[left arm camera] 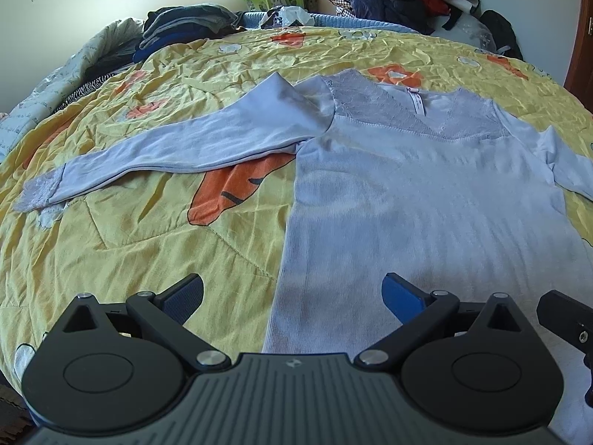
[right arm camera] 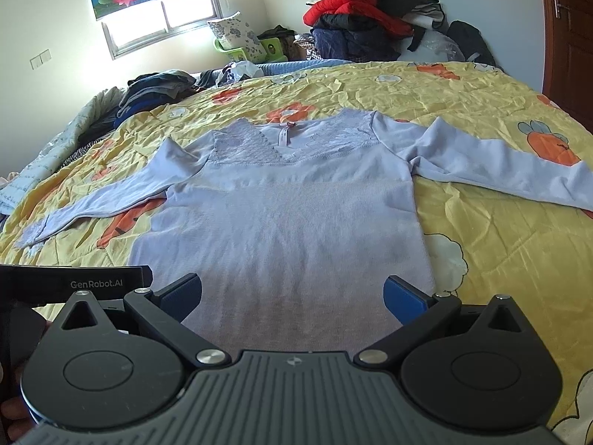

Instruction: Fold small clothes

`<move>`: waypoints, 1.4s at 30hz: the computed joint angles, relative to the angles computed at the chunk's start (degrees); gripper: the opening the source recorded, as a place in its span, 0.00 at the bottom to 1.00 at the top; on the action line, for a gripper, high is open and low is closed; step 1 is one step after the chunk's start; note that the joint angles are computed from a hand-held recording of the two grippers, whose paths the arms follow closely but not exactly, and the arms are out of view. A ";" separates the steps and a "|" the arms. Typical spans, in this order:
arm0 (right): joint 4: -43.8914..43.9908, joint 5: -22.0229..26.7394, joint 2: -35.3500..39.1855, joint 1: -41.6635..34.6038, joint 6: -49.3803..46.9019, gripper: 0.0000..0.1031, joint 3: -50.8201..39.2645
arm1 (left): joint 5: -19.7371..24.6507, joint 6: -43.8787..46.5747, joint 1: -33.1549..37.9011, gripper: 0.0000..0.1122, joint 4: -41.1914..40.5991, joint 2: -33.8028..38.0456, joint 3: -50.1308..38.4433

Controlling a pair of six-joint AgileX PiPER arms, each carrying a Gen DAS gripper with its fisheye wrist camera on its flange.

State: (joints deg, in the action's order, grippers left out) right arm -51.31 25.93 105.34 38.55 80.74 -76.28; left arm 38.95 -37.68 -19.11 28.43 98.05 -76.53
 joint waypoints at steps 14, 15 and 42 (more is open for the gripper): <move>-2.85 -2.24 -0.42 -0.42 2.98 1.00 1.51 | 0.05 -0.58 -0.26 0.92 0.74 0.01 0.26; -2.63 -2.35 -0.39 -0.49 2.94 1.00 1.52 | 0.16 -0.53 -0.26 0.92 0.64 0.06 0.19; -32.77 -4.23 -4.57 -8.50 33.92 1.00 11.80 | -1.35 6.52 0.15 0.92 -3.26 2.30 -4.48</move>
State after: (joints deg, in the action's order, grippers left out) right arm -84.09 21.70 100.77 30.05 114.66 -64.49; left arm 37.60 -31.16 -18.96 25.17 100.36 -81.00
